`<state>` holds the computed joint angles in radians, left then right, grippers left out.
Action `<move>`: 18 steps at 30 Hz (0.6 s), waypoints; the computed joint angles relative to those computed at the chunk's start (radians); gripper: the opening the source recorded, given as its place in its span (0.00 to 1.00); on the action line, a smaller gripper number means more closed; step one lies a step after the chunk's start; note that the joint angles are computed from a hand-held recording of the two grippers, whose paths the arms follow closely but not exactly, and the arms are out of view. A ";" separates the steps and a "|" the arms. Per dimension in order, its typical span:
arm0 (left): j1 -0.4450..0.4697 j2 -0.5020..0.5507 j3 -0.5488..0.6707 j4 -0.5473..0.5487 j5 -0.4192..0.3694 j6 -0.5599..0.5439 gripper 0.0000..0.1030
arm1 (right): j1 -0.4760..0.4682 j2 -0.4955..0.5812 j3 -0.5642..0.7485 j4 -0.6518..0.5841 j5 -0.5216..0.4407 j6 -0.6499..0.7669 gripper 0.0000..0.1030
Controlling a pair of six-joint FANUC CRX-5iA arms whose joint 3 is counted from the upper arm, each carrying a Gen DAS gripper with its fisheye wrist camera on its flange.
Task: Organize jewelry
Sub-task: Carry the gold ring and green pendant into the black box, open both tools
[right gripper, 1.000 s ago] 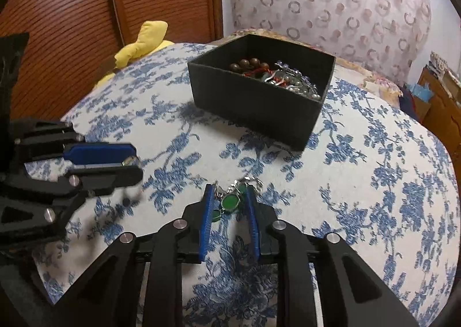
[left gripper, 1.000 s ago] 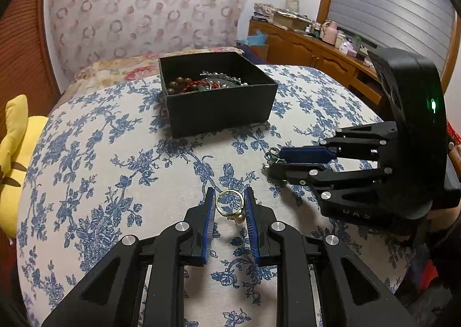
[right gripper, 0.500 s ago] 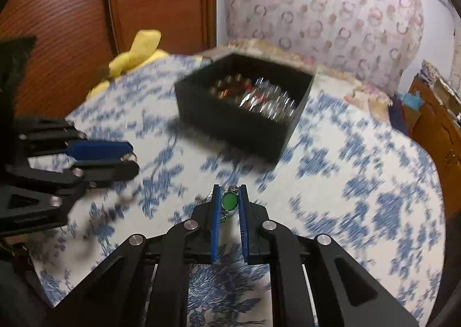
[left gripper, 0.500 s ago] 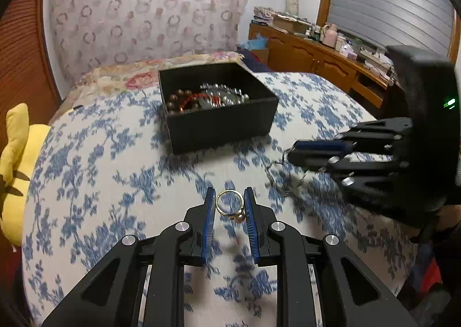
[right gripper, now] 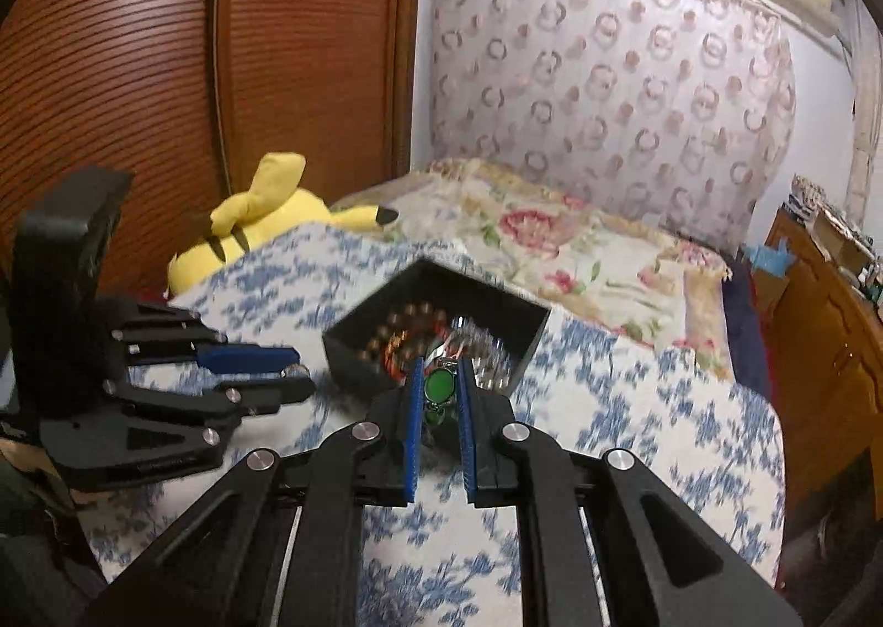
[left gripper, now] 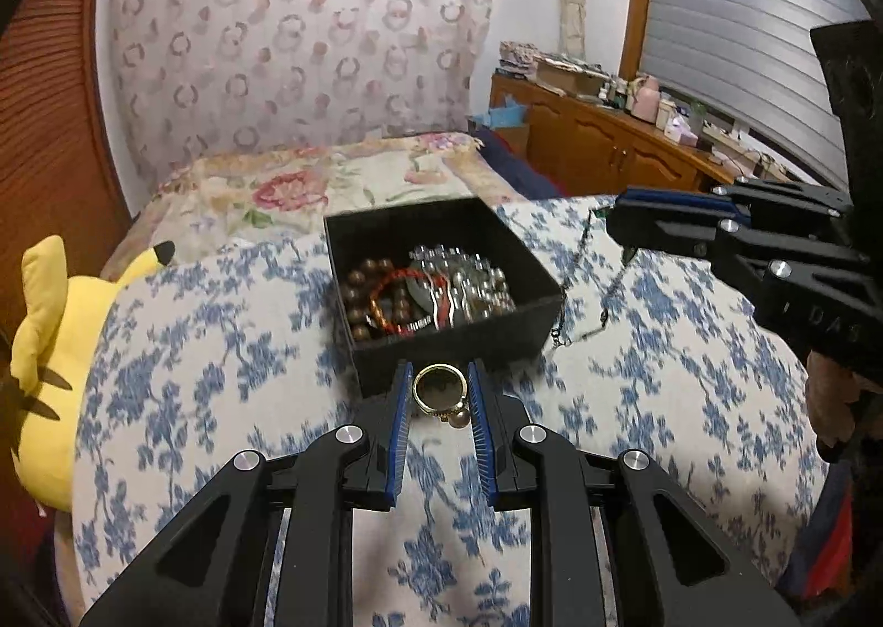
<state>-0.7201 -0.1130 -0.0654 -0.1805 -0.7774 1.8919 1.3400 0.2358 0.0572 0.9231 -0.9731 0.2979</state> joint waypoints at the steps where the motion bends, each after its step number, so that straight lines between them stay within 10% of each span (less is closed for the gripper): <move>1: 0.003 0.004 0.007 -0.002 0.001 0.001 0.18 | -0.006 0.002 0.008 0.004 0.003 0.005 0.13; 18: 0.053 0.086 0.084 0.017 0.004 -0.007 0.18 | -0.112 0.110 0.157 -0.085 0.041 0.101 0.18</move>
<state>-0.6674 -0.0274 0.0187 -0.1634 -0.7730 1.8847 1.2276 0.3458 0.2140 0.8380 -0.9324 0.3989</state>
